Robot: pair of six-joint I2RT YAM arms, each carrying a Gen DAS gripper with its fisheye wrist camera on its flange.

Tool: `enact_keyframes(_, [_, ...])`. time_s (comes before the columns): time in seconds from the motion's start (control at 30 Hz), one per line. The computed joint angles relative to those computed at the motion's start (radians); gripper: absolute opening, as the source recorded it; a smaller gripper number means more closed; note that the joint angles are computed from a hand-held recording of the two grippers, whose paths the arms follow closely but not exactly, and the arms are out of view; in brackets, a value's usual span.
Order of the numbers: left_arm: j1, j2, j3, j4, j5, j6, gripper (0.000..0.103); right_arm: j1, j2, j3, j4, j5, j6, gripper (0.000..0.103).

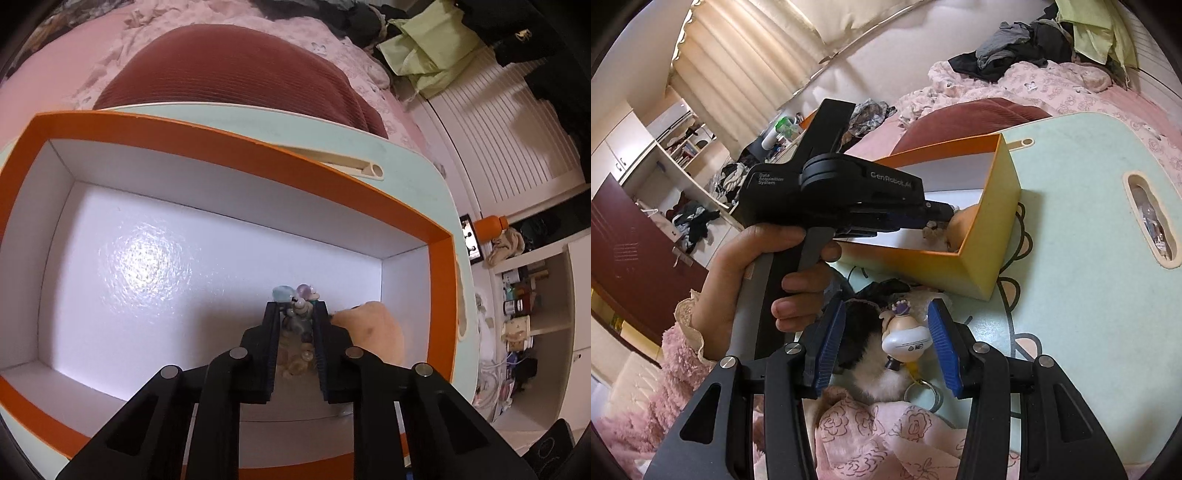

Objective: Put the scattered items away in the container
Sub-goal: 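Grasp the beaded charm in the box with the left tool and lift it out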

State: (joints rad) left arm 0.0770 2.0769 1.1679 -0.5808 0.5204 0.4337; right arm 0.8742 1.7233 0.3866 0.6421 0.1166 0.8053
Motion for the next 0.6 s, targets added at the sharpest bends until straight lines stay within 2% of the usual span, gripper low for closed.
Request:
enact_keyframes(0.07, [0.001,-0.002,-0.003,0.013,0.005,0.005,0.015,0.001,0.001,-0.002,0.001,0.001,0.004,0.048])
enact_keyframes(0.17, [0.022,0.017,0.026,-0.033,0.060,0.030,0.009,0.005,-0.002,-0.004,0.001,0.008,0.003,0.048])
enact_keyframes(0.37, [0.074,-0.074,-0.002,-0.074,0.126,0.098,0.009,-0.009,0.007,-0.013,0.025,0.001,0.007,0.048])
enact_keyframes(0.6, [0.200,-0.170,0.007,-0.260,0.275,0.260,0.009,-0.020,0.000,-0.020,0.025,-0.008,0.007,0.048])
